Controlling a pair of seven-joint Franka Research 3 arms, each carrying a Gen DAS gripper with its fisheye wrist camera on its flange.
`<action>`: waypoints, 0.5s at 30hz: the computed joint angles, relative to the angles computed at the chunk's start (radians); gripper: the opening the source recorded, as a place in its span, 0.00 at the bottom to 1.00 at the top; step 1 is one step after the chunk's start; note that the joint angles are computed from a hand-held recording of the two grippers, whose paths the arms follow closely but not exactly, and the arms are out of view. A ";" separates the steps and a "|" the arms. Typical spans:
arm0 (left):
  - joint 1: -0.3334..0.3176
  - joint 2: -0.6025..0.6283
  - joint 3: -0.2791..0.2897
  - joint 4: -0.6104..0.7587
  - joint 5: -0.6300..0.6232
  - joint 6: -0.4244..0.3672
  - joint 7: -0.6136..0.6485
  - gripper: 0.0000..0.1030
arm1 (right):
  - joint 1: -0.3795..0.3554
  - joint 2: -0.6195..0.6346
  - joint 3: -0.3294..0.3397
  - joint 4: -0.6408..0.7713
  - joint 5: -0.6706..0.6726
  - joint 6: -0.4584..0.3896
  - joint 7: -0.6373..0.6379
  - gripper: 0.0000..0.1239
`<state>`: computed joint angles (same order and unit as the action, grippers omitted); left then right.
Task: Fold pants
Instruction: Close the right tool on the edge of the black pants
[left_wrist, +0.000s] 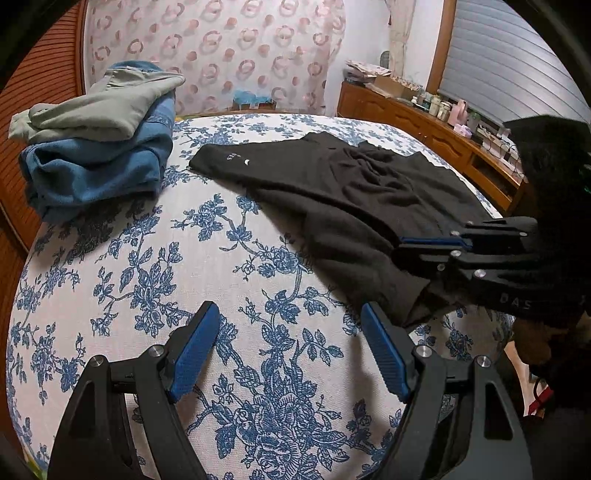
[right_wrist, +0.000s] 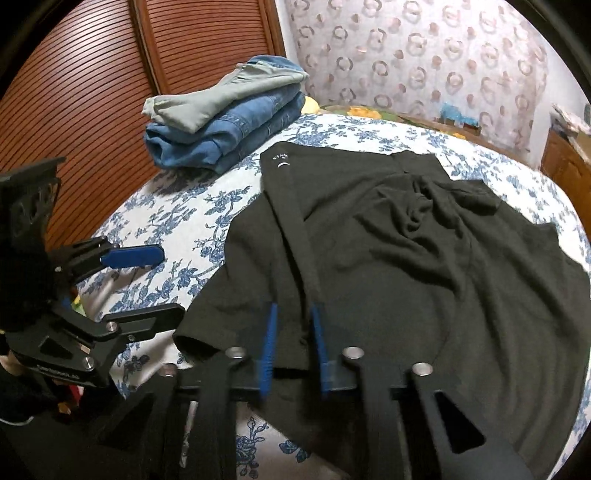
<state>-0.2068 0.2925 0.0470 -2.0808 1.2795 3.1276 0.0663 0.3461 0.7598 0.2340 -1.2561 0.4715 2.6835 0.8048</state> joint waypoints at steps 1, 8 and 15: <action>-0.003 0.000 0.002 0.001 0.007 -0.003 -0.008 0.77 | 0.001 -0.017 0.003 -0.031 0.002 0.040 -0.015 0.02; -0.006 -0.011 0.000 0.032 0.158 -0.004 -0.156 0.77 | -0.073 -0.127 0.106 -0.200 0.116 0.245 -0.174 0.01; 0.047 -0.012 -0.068 0.087 0.247 -0.024 -0.206 0.77 | -0.187 -0.185 0.253 -0.312 0.223 0.413 -0.324 0.00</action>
